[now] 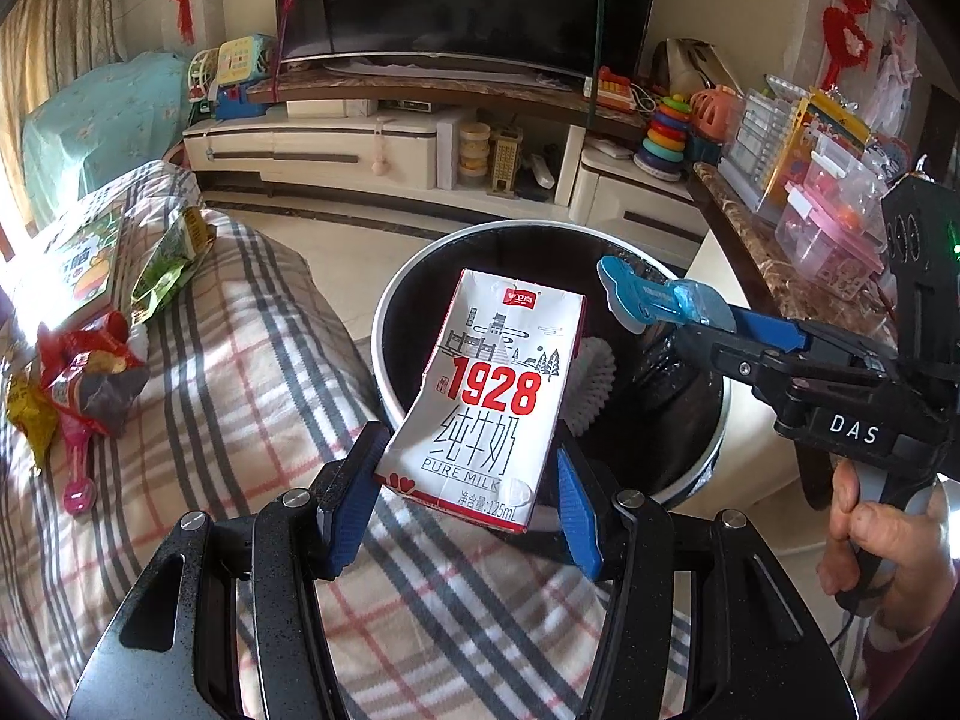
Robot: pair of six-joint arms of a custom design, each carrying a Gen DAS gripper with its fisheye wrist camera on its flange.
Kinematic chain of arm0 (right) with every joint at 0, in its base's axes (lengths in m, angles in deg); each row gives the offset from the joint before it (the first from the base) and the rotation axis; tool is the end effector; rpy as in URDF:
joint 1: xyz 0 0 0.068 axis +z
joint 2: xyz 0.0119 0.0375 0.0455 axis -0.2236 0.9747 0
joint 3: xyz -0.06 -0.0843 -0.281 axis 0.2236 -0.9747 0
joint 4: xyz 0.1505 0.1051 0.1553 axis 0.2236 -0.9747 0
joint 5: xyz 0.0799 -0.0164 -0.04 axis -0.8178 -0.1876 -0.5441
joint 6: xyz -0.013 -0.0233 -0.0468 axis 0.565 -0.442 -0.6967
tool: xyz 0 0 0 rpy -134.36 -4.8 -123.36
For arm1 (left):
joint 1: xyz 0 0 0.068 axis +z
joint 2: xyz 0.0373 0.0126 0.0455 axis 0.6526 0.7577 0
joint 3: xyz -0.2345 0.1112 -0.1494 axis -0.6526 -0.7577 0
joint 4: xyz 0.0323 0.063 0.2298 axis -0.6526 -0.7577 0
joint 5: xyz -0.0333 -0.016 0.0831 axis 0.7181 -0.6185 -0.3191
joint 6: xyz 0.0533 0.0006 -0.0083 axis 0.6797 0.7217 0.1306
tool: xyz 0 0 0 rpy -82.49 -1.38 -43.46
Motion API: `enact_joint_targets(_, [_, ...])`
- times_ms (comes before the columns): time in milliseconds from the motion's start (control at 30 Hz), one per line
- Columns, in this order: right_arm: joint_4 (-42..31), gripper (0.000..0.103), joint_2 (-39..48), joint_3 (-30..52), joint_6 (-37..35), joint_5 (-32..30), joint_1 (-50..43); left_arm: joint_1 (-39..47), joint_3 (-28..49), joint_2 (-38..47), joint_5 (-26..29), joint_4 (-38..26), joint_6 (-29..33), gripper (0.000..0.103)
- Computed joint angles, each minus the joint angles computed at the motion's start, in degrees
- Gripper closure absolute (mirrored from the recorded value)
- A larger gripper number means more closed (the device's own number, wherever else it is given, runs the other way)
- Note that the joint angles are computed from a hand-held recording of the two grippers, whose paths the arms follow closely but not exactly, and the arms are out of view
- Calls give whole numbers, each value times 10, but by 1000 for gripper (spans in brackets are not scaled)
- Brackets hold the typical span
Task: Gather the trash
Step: 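Carry the milk carton and blue paddle over the trash bin, then open both tools to drop the carton and paddle into the bin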
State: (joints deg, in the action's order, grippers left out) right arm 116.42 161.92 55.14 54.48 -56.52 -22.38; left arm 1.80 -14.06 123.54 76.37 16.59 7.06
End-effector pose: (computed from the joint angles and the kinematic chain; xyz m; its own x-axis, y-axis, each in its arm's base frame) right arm 0.1780 -0.0157 0.1183 -0.7229 0.0951 -0.6844 -0.1252 0.9560 0.2652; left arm 0.2138 -0.1681 0.1628 -0.7075 0.2816 -0.6482 0.4259 0.9018 -0.0732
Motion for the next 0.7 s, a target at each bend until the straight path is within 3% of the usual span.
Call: enact_joint_targets(700, [-5,38,43,41,-8,41,40,20,43,37,22,-13,4,50])
